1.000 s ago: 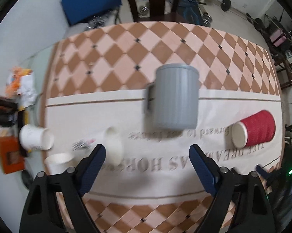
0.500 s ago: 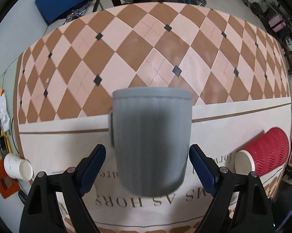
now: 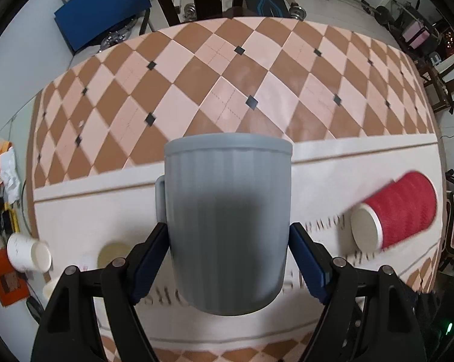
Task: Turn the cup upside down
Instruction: 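Lift the grey mug off the table with the left gripper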
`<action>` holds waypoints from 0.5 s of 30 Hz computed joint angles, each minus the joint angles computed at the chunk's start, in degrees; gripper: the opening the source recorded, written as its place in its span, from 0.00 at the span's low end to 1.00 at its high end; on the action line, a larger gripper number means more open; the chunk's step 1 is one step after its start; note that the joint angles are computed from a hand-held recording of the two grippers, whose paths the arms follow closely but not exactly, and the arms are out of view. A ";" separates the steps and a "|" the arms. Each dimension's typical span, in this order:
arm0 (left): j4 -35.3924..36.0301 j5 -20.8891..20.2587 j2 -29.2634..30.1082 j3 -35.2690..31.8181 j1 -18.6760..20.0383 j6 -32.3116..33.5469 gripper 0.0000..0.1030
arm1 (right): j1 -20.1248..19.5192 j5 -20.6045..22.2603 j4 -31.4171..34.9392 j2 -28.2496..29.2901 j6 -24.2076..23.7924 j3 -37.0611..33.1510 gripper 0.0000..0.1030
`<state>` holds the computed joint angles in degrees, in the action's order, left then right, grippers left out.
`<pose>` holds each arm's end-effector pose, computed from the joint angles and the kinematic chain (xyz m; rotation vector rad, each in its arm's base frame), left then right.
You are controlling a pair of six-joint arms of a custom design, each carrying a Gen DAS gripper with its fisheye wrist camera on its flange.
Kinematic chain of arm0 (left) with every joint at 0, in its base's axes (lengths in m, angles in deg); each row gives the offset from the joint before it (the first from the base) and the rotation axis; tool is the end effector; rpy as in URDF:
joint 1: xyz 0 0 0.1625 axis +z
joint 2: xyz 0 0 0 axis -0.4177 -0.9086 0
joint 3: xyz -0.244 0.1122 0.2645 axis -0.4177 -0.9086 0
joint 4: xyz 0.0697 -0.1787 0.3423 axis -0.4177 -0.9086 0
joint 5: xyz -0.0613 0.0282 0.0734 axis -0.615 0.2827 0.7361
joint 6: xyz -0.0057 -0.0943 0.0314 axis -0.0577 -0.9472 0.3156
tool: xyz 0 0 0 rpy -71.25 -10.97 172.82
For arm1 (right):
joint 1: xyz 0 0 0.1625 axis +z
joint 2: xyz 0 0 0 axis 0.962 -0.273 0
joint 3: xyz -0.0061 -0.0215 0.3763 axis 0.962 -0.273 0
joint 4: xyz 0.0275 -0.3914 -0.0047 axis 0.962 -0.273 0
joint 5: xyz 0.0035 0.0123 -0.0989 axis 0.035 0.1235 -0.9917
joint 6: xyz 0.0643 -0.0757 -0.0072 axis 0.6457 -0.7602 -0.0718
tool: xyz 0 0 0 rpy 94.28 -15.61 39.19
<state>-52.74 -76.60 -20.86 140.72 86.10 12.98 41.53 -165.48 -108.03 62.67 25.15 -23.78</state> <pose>-0.1082 -0.6140 0.3504 -0.0341 2.3622 -0.1414 0.3561 -0.5849 -0.0329 0.0375 -2.2926 -0.0621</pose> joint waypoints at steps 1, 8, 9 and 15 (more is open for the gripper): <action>0.33 -0.23 -1.09 0.97 -0.65 -0.87 0.76 | 0.12 0.00 -0.28 -0.77 -0.28 0.89 0.76; 4.69 -2.60 -11.40 10.88 -6.70 -10.57 0.76 | 1.71 0.20 -3.37 -9.64 -2.65 12.70 0.77; 4.48 -3.18 -12.37 12.12 -7.02 -11.42 0.76 | 1.61 0.10 -4.26 -10.86 -3.06 14.72 0.77; 3.83 -10.69 -21.91 24.19 -12.54 -21.67 0.76 | 1.27 0.16 -6.71 -17.84 -2.95 25.58 0.77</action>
<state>-48.90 -87.29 -42.76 164.91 73.56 -8.69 42.79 -165.32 -114.73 44.83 22.20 1.80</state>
